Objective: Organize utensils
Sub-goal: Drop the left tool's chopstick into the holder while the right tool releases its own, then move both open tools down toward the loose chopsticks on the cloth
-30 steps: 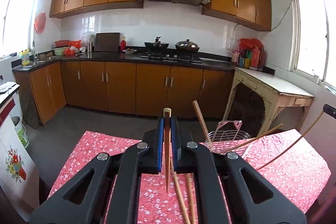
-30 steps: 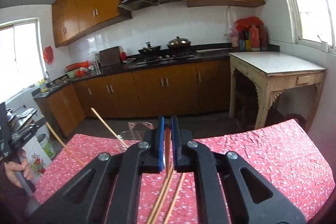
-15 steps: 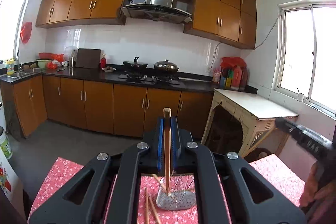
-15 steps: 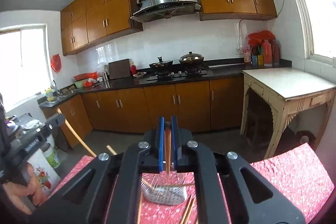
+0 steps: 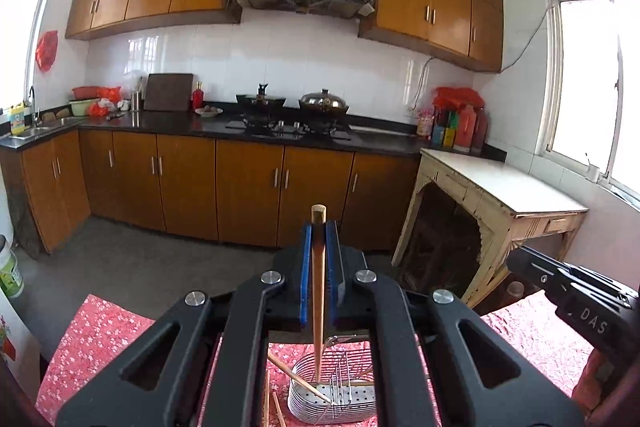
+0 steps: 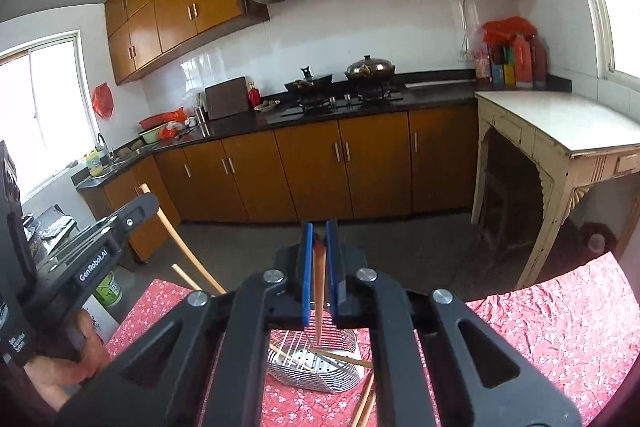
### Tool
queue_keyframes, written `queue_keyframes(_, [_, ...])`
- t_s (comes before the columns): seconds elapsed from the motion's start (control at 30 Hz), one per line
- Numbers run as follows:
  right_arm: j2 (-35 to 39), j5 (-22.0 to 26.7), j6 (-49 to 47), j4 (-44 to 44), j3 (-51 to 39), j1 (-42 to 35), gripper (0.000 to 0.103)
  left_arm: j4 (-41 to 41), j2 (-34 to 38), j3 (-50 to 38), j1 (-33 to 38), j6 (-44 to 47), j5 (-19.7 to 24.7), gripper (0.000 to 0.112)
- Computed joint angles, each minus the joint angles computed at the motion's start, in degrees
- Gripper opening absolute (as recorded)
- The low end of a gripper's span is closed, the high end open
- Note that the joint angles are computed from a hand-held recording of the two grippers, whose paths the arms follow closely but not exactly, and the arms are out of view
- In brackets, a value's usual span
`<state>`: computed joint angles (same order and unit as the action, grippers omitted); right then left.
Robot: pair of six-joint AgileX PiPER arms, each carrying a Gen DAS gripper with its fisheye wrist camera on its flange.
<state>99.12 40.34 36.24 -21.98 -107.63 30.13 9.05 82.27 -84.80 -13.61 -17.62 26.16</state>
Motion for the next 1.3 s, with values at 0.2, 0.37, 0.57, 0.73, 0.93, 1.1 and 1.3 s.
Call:
queue_keyframes(0.2, [2.8,0.5,-4.2,8.0,-0.8,-3.2,0.013,-0.6,0.7,0.3,1.1,-0.1,1.3,0.009])
queue_keyframes(0.37, [-0.4,-0.9,2.2,1.9,4.6,-3.3,0.031,3.1,-2.0,2.2,2.3,-2.3,1.6,0.037])
queue_keyframes(0.57, [-8.6,-1.0,13.1,-9.1,15.0,-2.5,0.034,2.2,-6.3,5.6,4.8,0.2,2.3,0.038])
queue_keyframes(0.73, [-16.0,-1.5,22.3,-16.8,26.5,-2.5,0.037,-2.4,-13.2,13.8,9.0,5.8,1.5,0.042])
queue_keyframes(0.93, [-22.7,-0.9,35.2,-26.5,44.8,-0.3,0.037,-8.0,-21.9,27.8,14.3,14.7,-1.1,0.053])
queue_keyframes(1.1, [-20.5,-7.0,43.3,-29.5,57.2,3.2,0.036,-4.0,-24.5,40.8,14.1,15.6,-6.0,0.054])
queue_keyframes(1.3, [-10.6,-16.1,50.0,-31.1,61.0,6.9,0.031,-12.3,-18.1,48.7,14.9,22.3,-9.9,0.054])
